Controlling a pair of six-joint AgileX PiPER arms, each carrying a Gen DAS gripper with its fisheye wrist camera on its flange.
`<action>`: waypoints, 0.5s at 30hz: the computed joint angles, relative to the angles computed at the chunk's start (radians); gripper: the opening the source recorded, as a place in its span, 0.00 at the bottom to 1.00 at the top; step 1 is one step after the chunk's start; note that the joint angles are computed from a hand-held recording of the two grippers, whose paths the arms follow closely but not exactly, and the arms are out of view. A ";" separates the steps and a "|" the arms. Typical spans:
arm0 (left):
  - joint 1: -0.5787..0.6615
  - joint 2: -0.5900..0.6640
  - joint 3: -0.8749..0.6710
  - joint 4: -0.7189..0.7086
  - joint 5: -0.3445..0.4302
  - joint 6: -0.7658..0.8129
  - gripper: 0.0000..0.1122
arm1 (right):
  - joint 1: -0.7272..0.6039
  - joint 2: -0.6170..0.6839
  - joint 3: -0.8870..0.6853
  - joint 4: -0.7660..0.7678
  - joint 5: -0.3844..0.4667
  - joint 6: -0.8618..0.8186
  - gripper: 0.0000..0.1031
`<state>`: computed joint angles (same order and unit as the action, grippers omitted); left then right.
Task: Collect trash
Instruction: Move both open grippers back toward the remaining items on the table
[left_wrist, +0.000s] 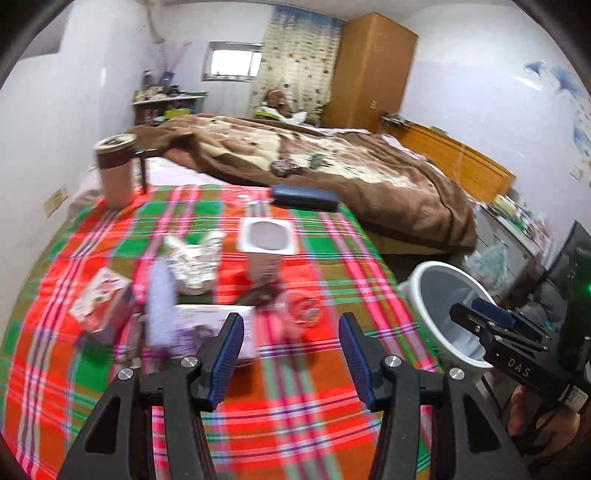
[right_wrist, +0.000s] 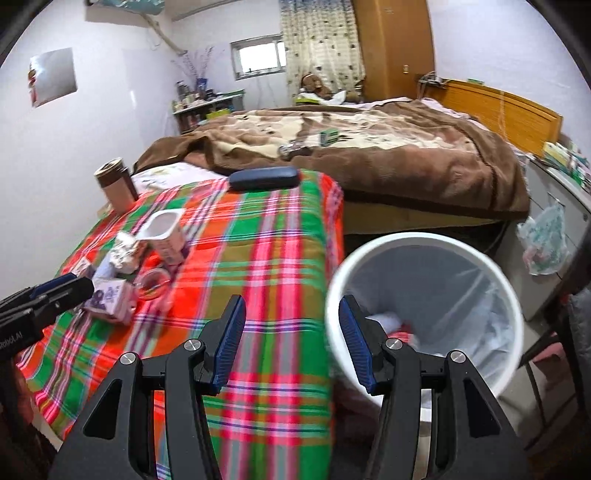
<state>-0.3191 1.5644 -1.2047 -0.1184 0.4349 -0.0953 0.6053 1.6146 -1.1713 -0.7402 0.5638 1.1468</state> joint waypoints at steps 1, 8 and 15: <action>0.028 -0.011 0.014 -0.009 -0.003 0.014 0.47 | 0.007 0.007 -0.009 0.009 0.002 -0.009 0.52; 0.163 -0.037 0.063 -0.101 -0.012 0.114 0.47 | 0.041 0.082 -0.089 0.089 -0.017 -0.106 0.52; 0.265 -0.033 0.089 -0.189 -0.022 0.226 0.47 | 0.048 0.175 -0.174 0.266 -0.072 -0.298 0.52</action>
<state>-0.0545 1.5317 -1.1161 -0.3079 0.4125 0.1302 0.6532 1.7894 -1.3456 -0.4741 0.4914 0.8490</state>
